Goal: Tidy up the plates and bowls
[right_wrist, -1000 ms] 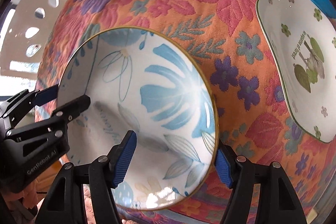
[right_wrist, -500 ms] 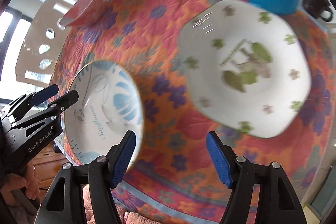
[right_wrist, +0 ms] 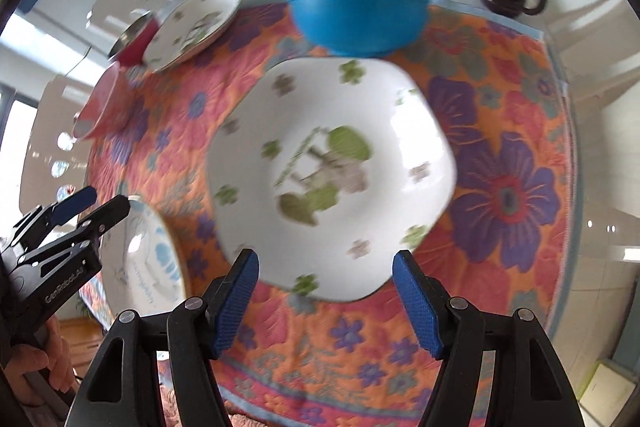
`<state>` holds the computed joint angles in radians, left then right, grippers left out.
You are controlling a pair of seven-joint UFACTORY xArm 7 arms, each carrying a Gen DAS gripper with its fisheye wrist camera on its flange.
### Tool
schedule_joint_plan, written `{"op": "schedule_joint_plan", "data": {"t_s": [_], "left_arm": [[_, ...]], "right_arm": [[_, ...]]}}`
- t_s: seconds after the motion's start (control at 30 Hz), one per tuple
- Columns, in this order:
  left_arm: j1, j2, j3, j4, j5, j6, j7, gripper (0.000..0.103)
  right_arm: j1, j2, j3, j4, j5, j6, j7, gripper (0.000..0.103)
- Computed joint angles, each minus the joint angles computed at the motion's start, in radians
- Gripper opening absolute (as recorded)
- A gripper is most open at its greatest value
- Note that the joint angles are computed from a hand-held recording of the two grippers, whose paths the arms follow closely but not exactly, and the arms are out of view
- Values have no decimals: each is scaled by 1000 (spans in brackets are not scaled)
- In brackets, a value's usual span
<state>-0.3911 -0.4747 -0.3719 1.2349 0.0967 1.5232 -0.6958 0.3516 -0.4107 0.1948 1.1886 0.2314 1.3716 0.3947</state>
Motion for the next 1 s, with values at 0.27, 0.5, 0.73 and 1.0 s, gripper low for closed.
{"op": "schedule_joint_plan", "data": {"t_s": [0.27,0.5,0.73,1.0], "left_arm": [[-16,87,19,10,-22,-51,12,54],[-39,141,44,-3,-51,-93,32,54],[-55,183,70,-24,-104,-151,48,58],[-76,237,81,-34,-156,-223,80,60]], "right_arm": [[-36,18,-27,-13,-12,-22,5,68],[-62,18,-50,-75,23,-70,45,68],[-71,37,-59,-95,22,-97,40,68],[-69,70,-69,-112,52,-129,4,68]]}}
